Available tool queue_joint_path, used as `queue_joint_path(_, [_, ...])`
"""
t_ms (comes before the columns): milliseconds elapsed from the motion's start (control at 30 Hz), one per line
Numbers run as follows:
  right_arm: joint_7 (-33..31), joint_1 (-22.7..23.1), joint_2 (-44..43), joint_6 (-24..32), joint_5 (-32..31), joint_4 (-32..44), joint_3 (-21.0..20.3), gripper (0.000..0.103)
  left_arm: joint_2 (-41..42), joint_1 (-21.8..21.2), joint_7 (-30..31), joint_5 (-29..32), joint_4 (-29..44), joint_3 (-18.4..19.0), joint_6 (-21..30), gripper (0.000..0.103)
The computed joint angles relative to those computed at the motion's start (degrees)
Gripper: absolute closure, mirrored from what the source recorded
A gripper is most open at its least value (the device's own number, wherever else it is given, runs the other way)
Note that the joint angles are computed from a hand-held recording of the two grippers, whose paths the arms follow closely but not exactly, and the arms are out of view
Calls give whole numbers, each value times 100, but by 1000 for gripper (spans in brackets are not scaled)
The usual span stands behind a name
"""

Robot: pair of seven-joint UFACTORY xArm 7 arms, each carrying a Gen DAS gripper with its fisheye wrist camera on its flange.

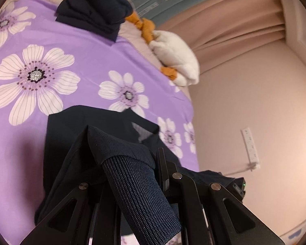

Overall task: Fold large clothes
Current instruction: 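Carry the held hem over the jacket body with the left tool and lower it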

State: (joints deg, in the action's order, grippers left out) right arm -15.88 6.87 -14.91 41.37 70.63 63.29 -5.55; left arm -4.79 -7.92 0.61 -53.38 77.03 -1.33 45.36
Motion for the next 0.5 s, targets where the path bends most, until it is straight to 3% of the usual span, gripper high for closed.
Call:
queue_joint_path(233, [524, -249, 831, 113, -143, 402, 110, 87, 1003, 163, -698, 492, 585, -170, 61, 96])
queue_joint_path(500, [1076, -598, 1552, 128, -328, 684, 405, 86, 1790, 472, -1241, 644, 1019, -408, 227, 96])
